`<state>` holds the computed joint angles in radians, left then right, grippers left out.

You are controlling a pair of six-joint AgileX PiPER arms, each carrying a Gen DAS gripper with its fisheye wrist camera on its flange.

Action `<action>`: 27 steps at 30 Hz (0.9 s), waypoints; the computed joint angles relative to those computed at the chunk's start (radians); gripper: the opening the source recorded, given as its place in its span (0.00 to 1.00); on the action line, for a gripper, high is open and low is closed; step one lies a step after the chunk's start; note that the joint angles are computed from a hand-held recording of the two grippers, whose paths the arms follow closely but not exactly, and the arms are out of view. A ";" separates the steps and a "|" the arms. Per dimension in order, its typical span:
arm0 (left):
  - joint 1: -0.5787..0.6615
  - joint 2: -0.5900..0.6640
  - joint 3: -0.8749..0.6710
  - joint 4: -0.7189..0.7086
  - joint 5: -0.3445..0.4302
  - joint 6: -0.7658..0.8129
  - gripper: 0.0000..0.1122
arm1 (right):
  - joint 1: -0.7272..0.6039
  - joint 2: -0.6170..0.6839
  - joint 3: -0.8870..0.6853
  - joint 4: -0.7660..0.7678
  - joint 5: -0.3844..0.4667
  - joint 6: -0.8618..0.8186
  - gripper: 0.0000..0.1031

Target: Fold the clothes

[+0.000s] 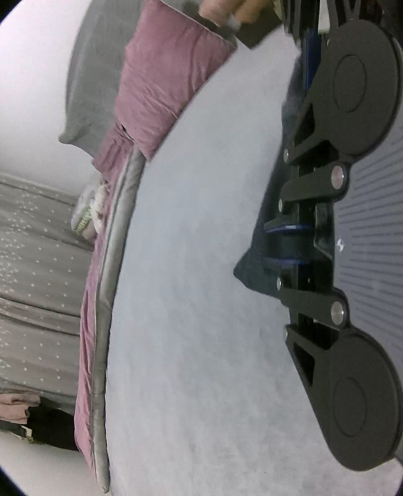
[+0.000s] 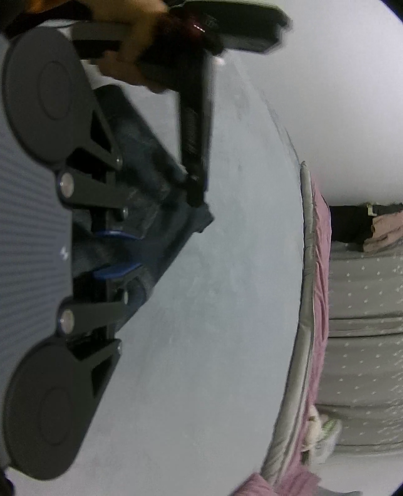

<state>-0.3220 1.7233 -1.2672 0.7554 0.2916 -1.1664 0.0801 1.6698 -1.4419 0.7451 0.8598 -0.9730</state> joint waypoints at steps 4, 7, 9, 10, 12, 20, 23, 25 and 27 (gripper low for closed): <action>0.014 0.041 -0.013 0.033 -0.013 -0.065 0.09 | -0.038 -0.008 0.083 0.095 -0.035 -0.126 0.17; 0.024 0.069 -0.017 0.021 -0.032 -0.074 0.06 | -0.046 -0.005 0.156 0.159 -0.080 -0.249 0.16; 0.028 0.071 -0.010 0.022 -0.044 -0.079 0.06 | -0.039 -0.021 0.247 0.256 -0.151 -0.438 0.15; 0.031 0.070 -0.003 0.021 -0.055 -0.081 0.06 | -0.034 -0.028 0.274 0.292 -0.175 -0.492 0.15; 0.040 0.066 0.010 0.011 -0.080 -0.084 0.05 | -0.040 -0.026 0.298 0.348 -0.181 -0.548 0.14; 0.055 -0.084 0.122 -0.129 -0.100 0.020 0.06 | -0.096 -0.004 0.247 0.407 -0.057 -0.526 0.23; 0.045 -0.140 0.161 -0.143 -0.074 0.061 0.06 | -0.158 -0.014 0.212 0.413 0.050 -0.456 0.34; 0.045 -0.167 0.182 -0.253 -0.071 0.196 0.06 | -0.180 -0.033 0.208 0.409 0.074 -0.458 0.37; 0.036 -0.188 0.194 -0.333 -0.060 0.312 0.06 | -0.206 -0.053 0.216 0.412 0.098 -0.494 0.37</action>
